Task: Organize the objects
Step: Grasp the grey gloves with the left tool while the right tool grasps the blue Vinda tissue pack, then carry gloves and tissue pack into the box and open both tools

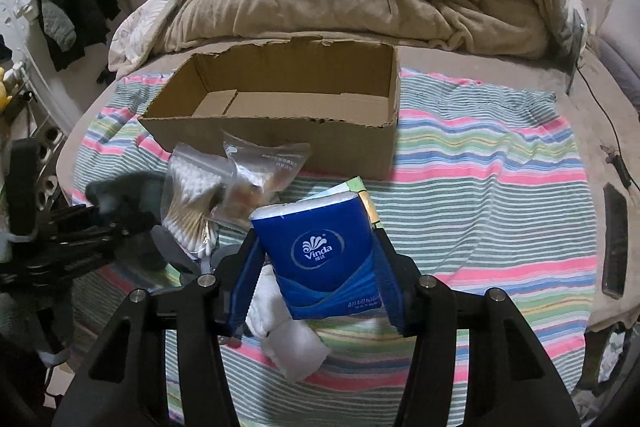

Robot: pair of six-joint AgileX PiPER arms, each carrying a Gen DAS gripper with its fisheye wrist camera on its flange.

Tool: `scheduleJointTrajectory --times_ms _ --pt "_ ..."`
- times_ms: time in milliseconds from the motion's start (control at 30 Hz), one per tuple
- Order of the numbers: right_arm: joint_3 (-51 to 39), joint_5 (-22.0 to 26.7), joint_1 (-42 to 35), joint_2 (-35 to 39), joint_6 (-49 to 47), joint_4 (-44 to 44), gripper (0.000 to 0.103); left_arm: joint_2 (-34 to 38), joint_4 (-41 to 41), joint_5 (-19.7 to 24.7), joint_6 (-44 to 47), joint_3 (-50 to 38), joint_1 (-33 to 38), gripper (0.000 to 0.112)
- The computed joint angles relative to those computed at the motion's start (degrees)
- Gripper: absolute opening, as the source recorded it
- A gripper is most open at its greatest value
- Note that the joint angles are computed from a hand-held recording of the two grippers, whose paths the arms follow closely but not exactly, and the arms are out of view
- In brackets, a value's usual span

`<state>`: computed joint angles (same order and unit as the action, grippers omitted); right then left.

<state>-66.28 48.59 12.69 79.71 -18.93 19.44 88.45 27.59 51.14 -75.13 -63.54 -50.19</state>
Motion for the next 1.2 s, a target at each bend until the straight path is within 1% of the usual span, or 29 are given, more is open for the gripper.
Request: scheduleJointTrajectory --times_ms 33,167,233,333,467,633,733,1033,1200 --pt "0.03 0.03 0.03 -0.08 0.1 0.02 0.057 -0.02 -0.05 -1.58 -0.16 1.06 0.52 0.05" --pt "0.06 0.07 -0.13 -0.37 0.21 0.04 0.057 -0.1 3.15 -3.71 -2.65 2.93 -0.19 0.049" --pt "-0.12 0.19 -0.23 -0.67 0.08 0.08 0.057 -1.07 3.57 -5.38 -3.37 4.15 0.14 0.04" --pt "-0.78 0.41 -0.43 -0.93 -0.09 0.32 0.057 -3.13 4.1 -6.82 -4.7 5.59 0.16 0.036" --pt "-2.35 0.87 -0.45 -0.77 -0.41 0.88 0.057 -5.99 5.98 -5.4 -6.38 5.29 -0.73 0.035" --pt "-6.21 1.58 -0.64 0.4 -1.34 2.22 0.057 -8.37 6.59 -1.53 -4.12 0.67 -1.6 0.035" --pt "-8.66 1.46 -0.57 1.65 -1.42 2.56 0.057 -8.66 7.05 -0.3 -2.64 -1.99 -1.46 0.035" --pt "-14.89 0.87 -0.92 6.21 -1.74 4.66 0.057 -5.4 5.81 -0.08 2.83 -9.51 1.34 0.036" --pt "-19.23 1.02 -1.26 10.11 -2.08 5.2 0.057 -2.26 4.74 -1.38 5.77 -13.71 3.58 0.036"
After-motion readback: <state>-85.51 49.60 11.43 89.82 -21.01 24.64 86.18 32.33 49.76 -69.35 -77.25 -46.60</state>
